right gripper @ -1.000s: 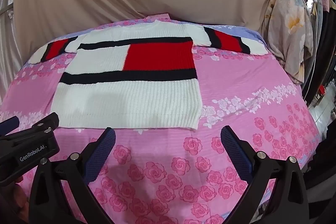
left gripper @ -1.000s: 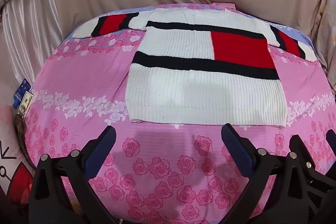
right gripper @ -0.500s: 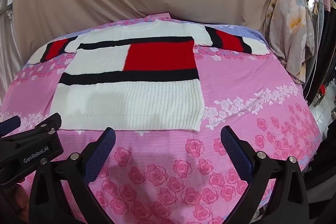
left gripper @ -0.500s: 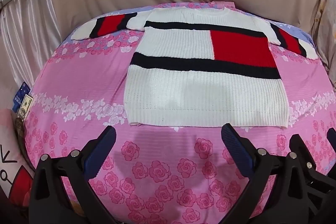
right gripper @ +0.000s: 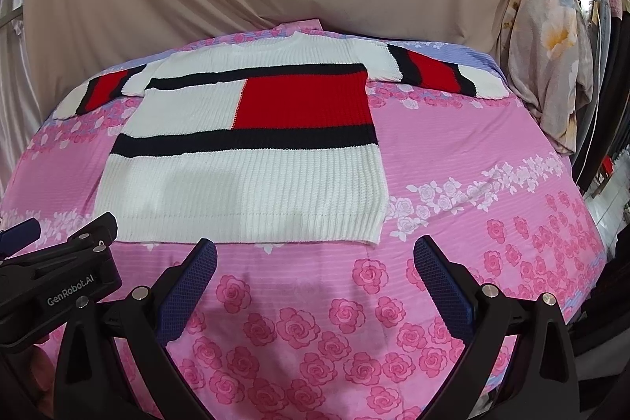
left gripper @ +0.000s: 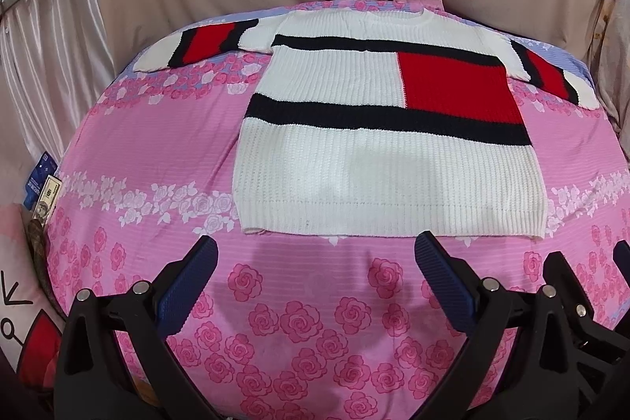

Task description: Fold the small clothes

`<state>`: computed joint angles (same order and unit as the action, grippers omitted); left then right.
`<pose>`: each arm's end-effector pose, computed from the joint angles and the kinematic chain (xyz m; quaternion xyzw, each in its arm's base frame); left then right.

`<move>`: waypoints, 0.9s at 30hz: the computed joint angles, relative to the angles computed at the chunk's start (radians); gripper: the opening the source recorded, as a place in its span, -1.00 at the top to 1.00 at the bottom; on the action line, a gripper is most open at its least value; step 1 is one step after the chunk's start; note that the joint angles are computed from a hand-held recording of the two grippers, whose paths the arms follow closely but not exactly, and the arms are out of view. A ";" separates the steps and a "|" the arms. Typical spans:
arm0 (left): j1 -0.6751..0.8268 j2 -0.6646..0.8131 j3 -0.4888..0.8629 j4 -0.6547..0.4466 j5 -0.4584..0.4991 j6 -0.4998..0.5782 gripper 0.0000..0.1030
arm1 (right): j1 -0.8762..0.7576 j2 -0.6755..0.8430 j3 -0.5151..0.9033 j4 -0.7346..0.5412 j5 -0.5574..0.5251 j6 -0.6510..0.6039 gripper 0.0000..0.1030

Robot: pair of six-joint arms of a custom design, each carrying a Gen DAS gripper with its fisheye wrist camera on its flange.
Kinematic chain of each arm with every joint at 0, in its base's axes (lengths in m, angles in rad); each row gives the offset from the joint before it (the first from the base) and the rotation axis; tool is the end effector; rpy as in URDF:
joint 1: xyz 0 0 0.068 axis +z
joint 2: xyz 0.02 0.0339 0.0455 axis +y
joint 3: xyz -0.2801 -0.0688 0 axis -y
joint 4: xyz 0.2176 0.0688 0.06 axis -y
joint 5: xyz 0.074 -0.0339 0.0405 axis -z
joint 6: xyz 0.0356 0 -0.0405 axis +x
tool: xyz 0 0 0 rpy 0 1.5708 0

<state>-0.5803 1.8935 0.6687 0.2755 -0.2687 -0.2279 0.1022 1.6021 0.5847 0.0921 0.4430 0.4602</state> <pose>0.2579 -0.1578 0.1067 0.1251 0.9361 -0.0019 0.3288 0.2583 0.0111 0.1551 0.2333 0.8980 -0.1143 0.3551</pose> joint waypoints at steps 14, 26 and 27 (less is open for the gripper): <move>0.005 0.000 -0.015 0.017 -0.013 0.008 -0.90 | 0.007 0.008 0.003 0.005 0.000 0.001 -0.90; 0.004 -0.003 -0.007 0.004 -0.016 0.008 -0.90 | 0.008 0.013 0.008 0.001 -0.004 0.004 -0.90; 0.004 -0.003 -0.007 0.003 -0.016 0.008 -0.90 | 0.006 0.011 0.007 0.002 -0.005 0.003 -0.90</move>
<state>-0.5767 1.8909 0.6616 0.2790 -0.2848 -0.2201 0.1086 1.6136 0.5914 0.0941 0.4382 0.4631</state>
